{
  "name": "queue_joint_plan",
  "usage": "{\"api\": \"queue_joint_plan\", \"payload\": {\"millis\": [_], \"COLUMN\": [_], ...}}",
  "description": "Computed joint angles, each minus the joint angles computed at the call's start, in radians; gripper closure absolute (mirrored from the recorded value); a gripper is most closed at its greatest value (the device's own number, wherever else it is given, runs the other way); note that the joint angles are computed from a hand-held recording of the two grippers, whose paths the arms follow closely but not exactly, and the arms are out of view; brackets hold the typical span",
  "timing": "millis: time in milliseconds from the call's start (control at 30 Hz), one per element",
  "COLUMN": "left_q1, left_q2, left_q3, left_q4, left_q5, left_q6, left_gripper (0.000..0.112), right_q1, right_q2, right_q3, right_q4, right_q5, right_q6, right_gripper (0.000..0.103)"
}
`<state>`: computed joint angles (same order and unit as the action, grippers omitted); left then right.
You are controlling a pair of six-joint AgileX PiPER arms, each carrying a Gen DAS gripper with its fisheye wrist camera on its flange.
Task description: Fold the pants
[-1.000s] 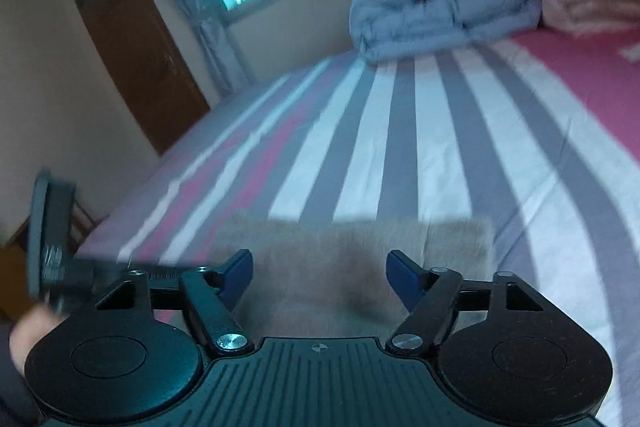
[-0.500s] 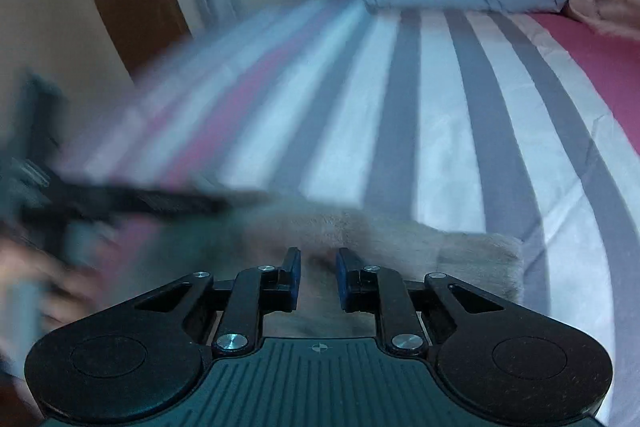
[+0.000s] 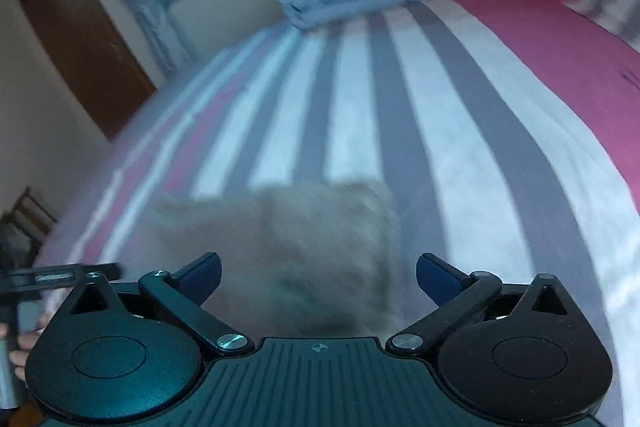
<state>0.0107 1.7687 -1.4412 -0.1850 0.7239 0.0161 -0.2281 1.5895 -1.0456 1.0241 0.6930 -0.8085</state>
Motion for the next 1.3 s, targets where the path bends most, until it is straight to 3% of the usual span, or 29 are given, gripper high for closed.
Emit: {"api": "queue_joint_plan", "payload": {"millis": [67, 133, 200, 233, 300, 367, 400, 467, 600, 767, 900, 1067, 1167, 1233, 1267, 1300], "left_q1": [0.032, 0.057, 0.063, 0.067, 0.061, 0.070, 0.075, 0.074, 0.052, 0.046, 0.046, 0.000, -0.034, -0.015, -0.001, 0.005], "left_q2": [0.024, 0.043, 0.047, 0.045, 0.023, 0.000, -0.009, -0.021, -0.090, -0.099, -0.025, 0.072, 0.169, 0.132, 0.101, 0.074], "left_q3": [-0.010, -0.015, -0.009, 0.000, 0.031, 0.062, 0.072, 0.073, 0.110, 0.024, -0.136, -0.232, -0.285, -0.185, -0.141, -0.115], "left_q4": [-0.104, -0.206, -0.271, -0.301, -0.309, -0.330, -0.342, -0.347, -0.341, -0.366, -0.336, -0.151, 0.033, 0.016, -0.017, -0.021], "left_q5": [0.026, 0.054, 0.070, 0.076, 0.053, 0.032, 0.026, 0.021, -0.044, -0.091, -0.091, -0.119, 0.007, -0.038, -0.058, -0.063], "left_q6": [0.031, 0.073, 0.129, 0.149, 0.167, 0.174, 0.169, 0.160, 0.145, 0.134, 0.091, -0.050, -0.172, -0.166, -0.140, -0.127], "left_gripper": [0.047, 0.048, 0.065, 0.066, 0.079, 0.089, 0.095, 0.102, 0.108, 0.109, 0.109, 0.109, 0.103, 0.093, 0.091, 0.091], "right_q1": [-0.069, -0.095, -0.095, -0.100, -0.107, -0.079, -0.079, -0.121, -0.126, -0.110, -0.093, -0.002, 0.050, 0.098, 0.104, 0.090], "right_q2": [0.056, 0.103, 0.095, 0.105, 0.146, 0.114, 0.100, 0.094, 0.005, -0.089, -0.062, 0.030, 0.114, 0.161, 0.164, 0.159], "right_q3": [0.016, 0.036, 0.087, 0.083, 0.060, 0.060, 0.065, 0.102, 0.167, 0.141, 0.030, -0.072, -0.073, -0.083, -0.054, -0.037], "right_q4": [0.066, 0.106, 0.170, 0.180, 0.198, 0.144, 0.126, 0.182, 0.235, 0.315, 0.380, 0.427, 0.350, 0.214, 0.198, 0.222], "right_q5": [0.137, 0.208, 0.180, 0.211, 0.312, 0.282, 0.262, 0.276, 0.255, 0.242, 0.247, 0.135, 0.065, -0.013, -0.051, -0.057], "right_q6": [0.004, -0.022, -0.094, -0.091, -0.034, -0.027, -0.018, -0.023, -0.089, -0.146, -0.156, -0.212, -0.150, -0.006, 0.019, 0.007], "right_gripper": [0.001, 0.001, 0.001, 0.001, 0.015, 0.024, 0.038, 0.049, 0.056, 0.058, 0.058, 0.058, 0.057, 0.046, 0.040, 0.039]}}
